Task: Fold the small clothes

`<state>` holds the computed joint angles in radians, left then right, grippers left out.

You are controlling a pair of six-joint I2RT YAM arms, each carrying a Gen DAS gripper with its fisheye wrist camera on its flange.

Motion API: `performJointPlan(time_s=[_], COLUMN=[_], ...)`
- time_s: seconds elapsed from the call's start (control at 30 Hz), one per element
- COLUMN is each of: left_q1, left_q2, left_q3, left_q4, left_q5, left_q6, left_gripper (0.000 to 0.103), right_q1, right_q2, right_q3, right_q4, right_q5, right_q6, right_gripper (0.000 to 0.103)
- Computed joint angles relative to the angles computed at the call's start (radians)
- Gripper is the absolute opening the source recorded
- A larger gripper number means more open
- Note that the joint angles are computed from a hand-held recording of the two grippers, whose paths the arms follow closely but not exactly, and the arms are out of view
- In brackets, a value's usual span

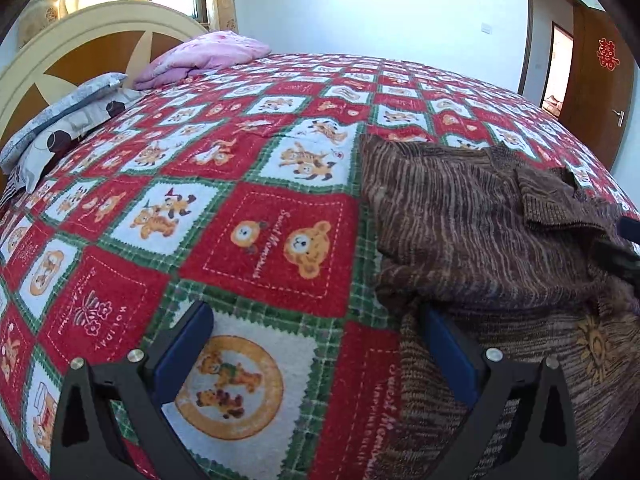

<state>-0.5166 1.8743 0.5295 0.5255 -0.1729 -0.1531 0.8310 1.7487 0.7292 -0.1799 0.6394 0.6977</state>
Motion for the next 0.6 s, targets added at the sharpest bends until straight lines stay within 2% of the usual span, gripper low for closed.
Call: performJointPlan(time_s=[0.03,0.1,0.13,0.17,0.2,0.37,0.43,0.53,0.57,0.6], left_q1=[0.002,0.0,0.007,0.013,0.02,0.029,0.028,0.028,0.029,0.028], left_q2=[0.005,0.007,0.008,0.008,0.007,0.008,0.009,0.008,0.009,0.008], left_q3=[0.0,-0.002,-0.001,-0.002,-0.005,-0.008,-0.008,-0.009,-0.009,-0.01], left_q4=[0.009,0.013,0.014,0.017,0.019,0.028,0.028,0.03,0.031,0.031], left_q5=[-0.001,-0.002,0.01,0.022,0.035,0.049,0.05,0.051,0.051,0.05], left_q6=[0.003,0.005,0.006,0.004,0.005,0.005,0.003,0.003,0.003,0.003], left_gripper=[0.103,0.103,0.103,0.103,0.103,0.103,0.103,0.103,0.103,0.103], right_q1=[-0.008,-0.027,-0.042,-0.053,-0.072,-0.211,-0.276,-0.276,-0.261,-0.237], right_q2=[0.055,0.105,0.094,0.072,0.023,-0.168,-0.265,-0.374,-0.433,-0.459], right_q3=[0.052,0.1,0.092,0.074,0.033,-0.119,-0.225,-0.321,-0.362,-0.386], right_q4=[-0.043,-0.087,-0.087,-0.078,-0.054,-0.072,0.009,0.012,0.035,0.067], right_q5=[0.013,0.034,0.039,0.038,0.033,-0.005,-0.08,-0.096,-0.128,-0.157], right_q6=[-0.011,-0.016,-0.003,0.01,0.03,0.156,0.149,0.202,0.219,0.242], right_gripper=[0.057,0.038,0.031,0.018,0.014,0.014,0.014,0.015,0.017,0.028])
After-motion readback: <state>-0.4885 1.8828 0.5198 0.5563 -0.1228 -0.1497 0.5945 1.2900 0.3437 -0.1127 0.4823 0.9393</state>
